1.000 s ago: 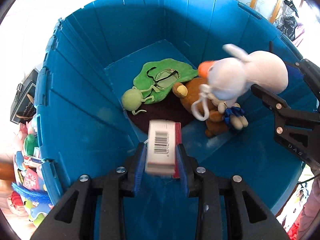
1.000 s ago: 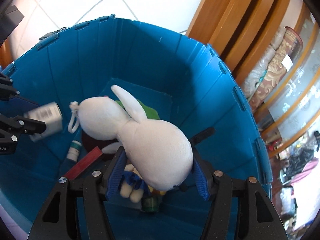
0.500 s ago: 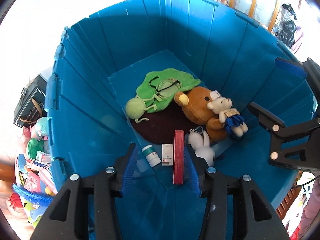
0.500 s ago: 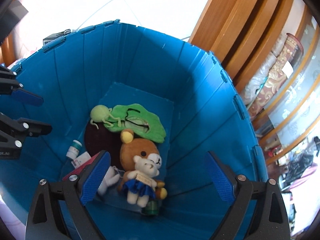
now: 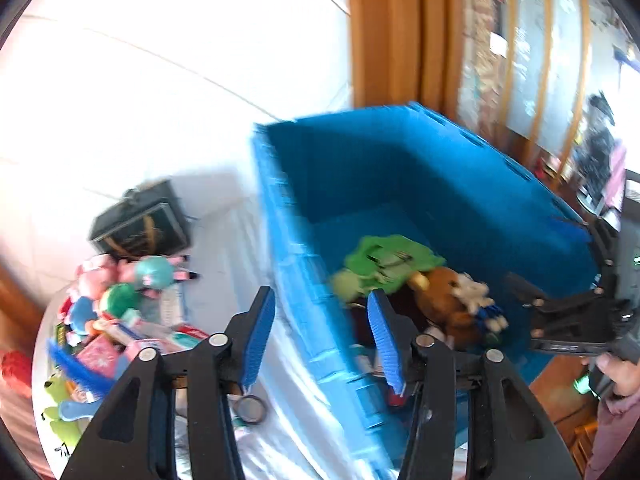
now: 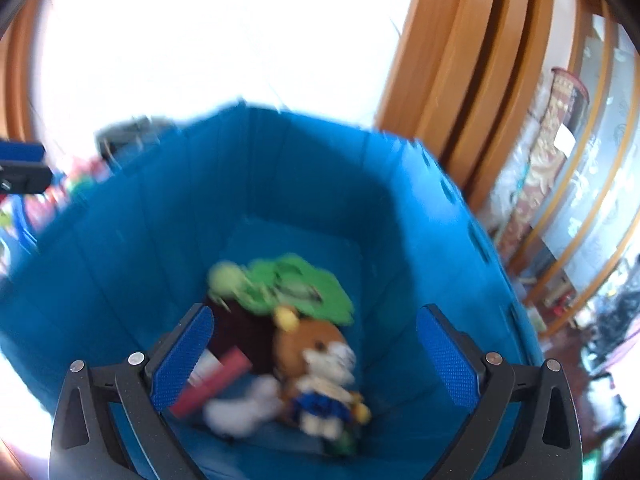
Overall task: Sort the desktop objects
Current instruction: 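Move both grippers back from the crate to the pile on the bed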
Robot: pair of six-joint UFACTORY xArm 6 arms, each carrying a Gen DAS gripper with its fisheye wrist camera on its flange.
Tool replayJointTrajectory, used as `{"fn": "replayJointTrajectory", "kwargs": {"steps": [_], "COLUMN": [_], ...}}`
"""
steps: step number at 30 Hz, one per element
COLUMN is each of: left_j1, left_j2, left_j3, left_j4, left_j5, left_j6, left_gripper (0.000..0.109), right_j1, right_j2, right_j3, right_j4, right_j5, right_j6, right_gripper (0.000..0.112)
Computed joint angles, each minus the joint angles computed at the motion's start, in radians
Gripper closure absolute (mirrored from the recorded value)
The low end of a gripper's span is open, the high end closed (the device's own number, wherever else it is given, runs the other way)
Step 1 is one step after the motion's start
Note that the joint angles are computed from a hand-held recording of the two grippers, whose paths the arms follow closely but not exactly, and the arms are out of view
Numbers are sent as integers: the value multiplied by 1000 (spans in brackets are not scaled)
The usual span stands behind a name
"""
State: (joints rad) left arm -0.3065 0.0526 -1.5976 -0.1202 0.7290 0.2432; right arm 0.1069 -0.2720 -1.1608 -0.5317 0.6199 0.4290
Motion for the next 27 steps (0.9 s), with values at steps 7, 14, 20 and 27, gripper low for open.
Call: {"fn": "replayJointTrajectory", "kwargs": {"steps": [7,14,20,27], "left_j1": [159,334,491,585], "left_j2": [-163,-255,-276,-243], "left_j3": [262,466,590,735], "left_j4": [65,94,42,25], "left_j5": [-185,-270,-276,-280], "left_j6": [-88,-146,-104,-23], "left_gripper": [49,49,49,49], "right_j1": [123,278,397,466], "right_j2": [47,227,376,548], "right_j3": [-56,-203,-339,-449], "right_j4": [52,202,317,335], "right_j5": [-209,-264,-249,-152], "right_j6": [11,-143,-246,-220], "right_gripper": [9,9,9,9]}}
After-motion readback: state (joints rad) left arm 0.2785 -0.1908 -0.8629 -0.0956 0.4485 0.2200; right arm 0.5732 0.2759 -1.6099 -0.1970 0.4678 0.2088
